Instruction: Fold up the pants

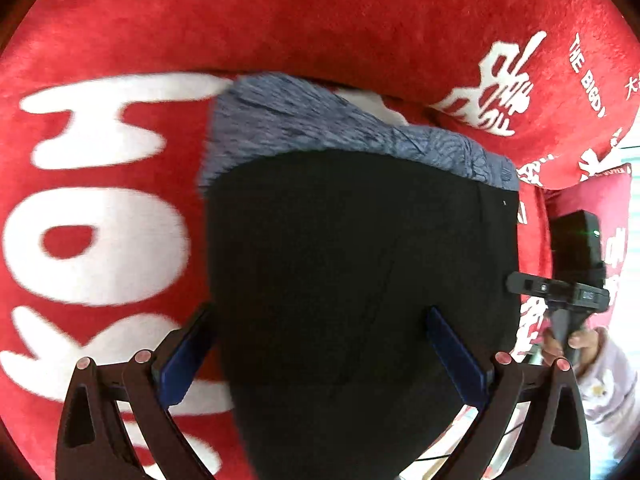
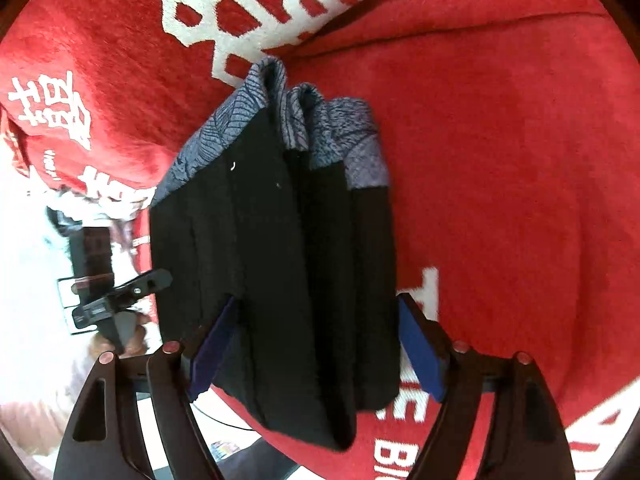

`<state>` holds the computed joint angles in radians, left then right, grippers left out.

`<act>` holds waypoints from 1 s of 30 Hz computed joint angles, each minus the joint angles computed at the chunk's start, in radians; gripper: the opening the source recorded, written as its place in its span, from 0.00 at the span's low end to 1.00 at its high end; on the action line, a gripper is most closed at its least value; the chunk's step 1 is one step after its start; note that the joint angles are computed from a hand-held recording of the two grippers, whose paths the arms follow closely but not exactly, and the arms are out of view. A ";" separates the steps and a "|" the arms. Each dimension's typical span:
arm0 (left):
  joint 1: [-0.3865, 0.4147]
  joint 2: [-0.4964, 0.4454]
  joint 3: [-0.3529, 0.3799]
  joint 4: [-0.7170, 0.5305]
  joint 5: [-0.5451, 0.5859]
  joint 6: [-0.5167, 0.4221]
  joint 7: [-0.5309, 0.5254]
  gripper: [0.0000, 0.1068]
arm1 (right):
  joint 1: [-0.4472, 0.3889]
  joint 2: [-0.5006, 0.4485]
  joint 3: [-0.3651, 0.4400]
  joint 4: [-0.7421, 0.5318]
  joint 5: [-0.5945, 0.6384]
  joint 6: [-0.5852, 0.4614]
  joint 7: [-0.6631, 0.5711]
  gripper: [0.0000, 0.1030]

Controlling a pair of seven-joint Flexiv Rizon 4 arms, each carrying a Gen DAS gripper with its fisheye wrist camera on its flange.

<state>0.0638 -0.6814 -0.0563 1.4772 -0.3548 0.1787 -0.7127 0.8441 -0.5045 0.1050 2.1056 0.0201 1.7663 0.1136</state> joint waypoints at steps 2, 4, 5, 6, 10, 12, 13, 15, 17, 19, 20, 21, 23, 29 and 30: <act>-0.010 -0.009 -0.006 0.004 0.002 0.000 0.000 0.96 | -0.040 -0.036 0.042 -0.003 0.003 0.070 -0.018 0.80; -0.015 0.001 -0.009 0.021 -0.002 0.029 0.014 0.96 | -0.045 -0.070 0.055 -0.005 0.038 0.143 -0.022 0.80; -0.018 0.004 -0.009 0.023 -0.005 0.037 0.009 0.95 | -0.025 -0.077 0.039 -0.007 0.070 0.161 -0.016 0.79; -0.020 0.009 -0.009 0.034 -0.014 0.051 0.002 0.88 | -0.026 -0.075 0.040 -0.010 0.082 0.154 -0.015 0.73; -0.012 0.079 -0.016 0.101 -0.034 0.119 0.065 0.73 | -0.022 -0.060 0.044 -0.015 0.100 0.149 -0.026 0.54; -0.003 0.116 -0.019 0.128 -0.045 0.132 0.115 0.68 | 0.009 -0.051 0.020 -0.018 0.119 0.159 -0.038 0.50; 0.001 0.134 -0.019 0.139 -0.052 0.129 0.133 0.67 | 0.029 -0.040 0.004 -0.015 0.135 0.164 -0.044 0.49; 0.010 0.163 -0.014 0.148 -0.065 0.103 0.155 0.67 | 0.070 -0.022 -0.023 -0.010 0.177 0.192 -0.054 0.47; 0.018 0.198 0.001 0.164 -0.062 0.090 0.177 0.67 | 0.116 -0.005 -0.048 -0.016 0.216 0.196 -0.068 0.47; 0.026 0.222 0.018 0.174 -0.054 0.076 0.185 0.67 | 0.169 0.004 -0.080 -0.039 0.247 0.176 -0.078 0.47; 0.027 0.228 0.026 0.177 -0.049 0.074 0.180 0.67 | 0.203 0.009 -0.098 -0.045 0.269 0.178 -0.078 0.47; 0.030 0.236 0.036 0.185 -0.041 0.079 0.176 0.67 | 0.237 0.006 -0.117 -0.057 0.290 0.180 -0.078 0.47; 0.037 0.257 0.062 0.218 -0.013 0.115 0.175 0.68 | 0.308 -0.012 -0.158 -0.099 0.326 0.167 -0.073 0.47; 0.062 0.251 0.103 0.304 0.053 0.259 0.115 0.85 | 0.303 -0.107 -0.119 -0.228 0.262 0.053 -0.019 0.47; 0.067 0.252 0.100 0.317 0.049 0.287 0.119 0.89 | 0.319 -0.105 -0.140 -0.227 0.244 0.017 -0.005 0.47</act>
